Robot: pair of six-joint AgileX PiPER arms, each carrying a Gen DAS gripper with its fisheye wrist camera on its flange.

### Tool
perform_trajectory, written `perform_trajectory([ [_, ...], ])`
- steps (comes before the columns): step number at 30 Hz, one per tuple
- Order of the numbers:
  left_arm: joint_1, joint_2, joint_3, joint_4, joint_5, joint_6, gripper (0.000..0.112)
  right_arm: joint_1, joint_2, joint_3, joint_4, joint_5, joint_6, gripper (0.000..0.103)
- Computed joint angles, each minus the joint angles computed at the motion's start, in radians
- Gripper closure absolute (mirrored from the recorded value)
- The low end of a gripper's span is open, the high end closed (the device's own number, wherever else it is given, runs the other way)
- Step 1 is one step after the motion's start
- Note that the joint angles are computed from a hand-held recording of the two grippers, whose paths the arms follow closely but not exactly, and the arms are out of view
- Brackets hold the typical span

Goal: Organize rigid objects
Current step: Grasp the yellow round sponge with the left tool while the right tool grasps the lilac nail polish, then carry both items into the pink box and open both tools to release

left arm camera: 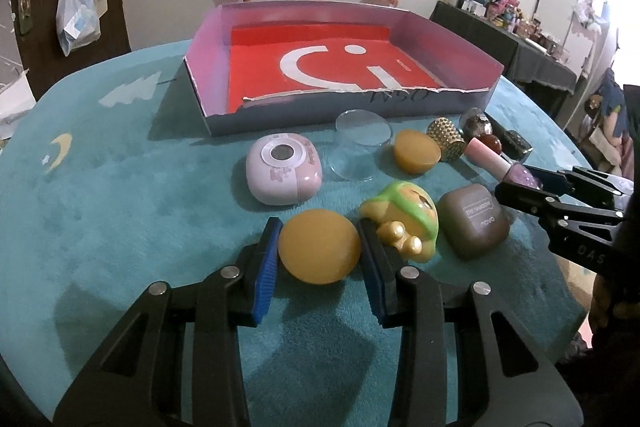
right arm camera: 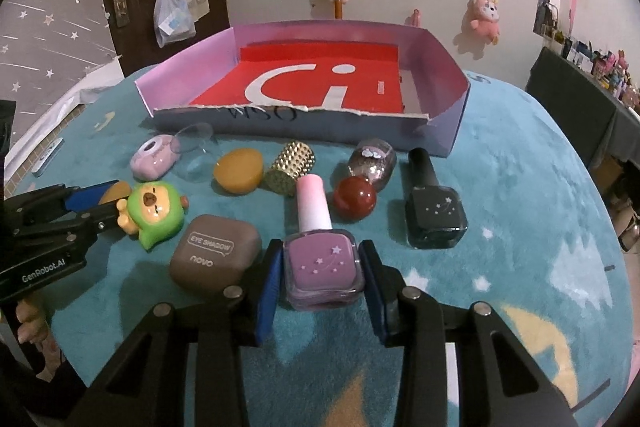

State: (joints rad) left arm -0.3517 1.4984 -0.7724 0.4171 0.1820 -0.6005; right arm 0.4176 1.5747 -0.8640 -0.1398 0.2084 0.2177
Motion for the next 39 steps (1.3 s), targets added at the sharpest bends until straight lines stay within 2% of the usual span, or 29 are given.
perform_trajectory([
  [11, 0.006, -0.033, -0.008, 0.004, 0.002, -0.002, 0.077, -0.011, -0.014, 0.003, 0.099, -0.001, -0.102, 0.063],
  [18, 0.036, -0.026, -0.077, -0.176, 0.011, 0.212, 0.077, -0.028, -0.022, -0.046, 0.172, 0.009, -0.197, 0.063],
  [21, 0.066, 0.009, -0.151, -0.375, 0.038, 0.428, 0.077, -0.051, -0.004, -0.101, 0.260, 0.023, -0.300, 0.063],
  [25, 0.109, 0.087, -0.285, -0.555, 0.099, 0.637, 0.077, -0.077, 0.048, -0.210, 0.315, 0.062, -0.382, 0.063],
  [30, 0.131, 0.208, -0.461, -0.591, 0.184, 0.711, 0.077, -0.097, 0.176, -0.417, 0.307, 0.155, -0.408, 0.063],
  [33, 0.128, 0.287, -0.560, -0.510, 0.229, 0.655, 0.077, -0.095, 0.269, -0.560, 0.235, 0.236, -0.375, 0.063],
  [39, 0.133, 0.412, -0.732, -0.457, 0.350, 0.653, 0.077, -0.100, 0.435, -0.838, 0.181, 0.457, -0.381, 0.063],
])
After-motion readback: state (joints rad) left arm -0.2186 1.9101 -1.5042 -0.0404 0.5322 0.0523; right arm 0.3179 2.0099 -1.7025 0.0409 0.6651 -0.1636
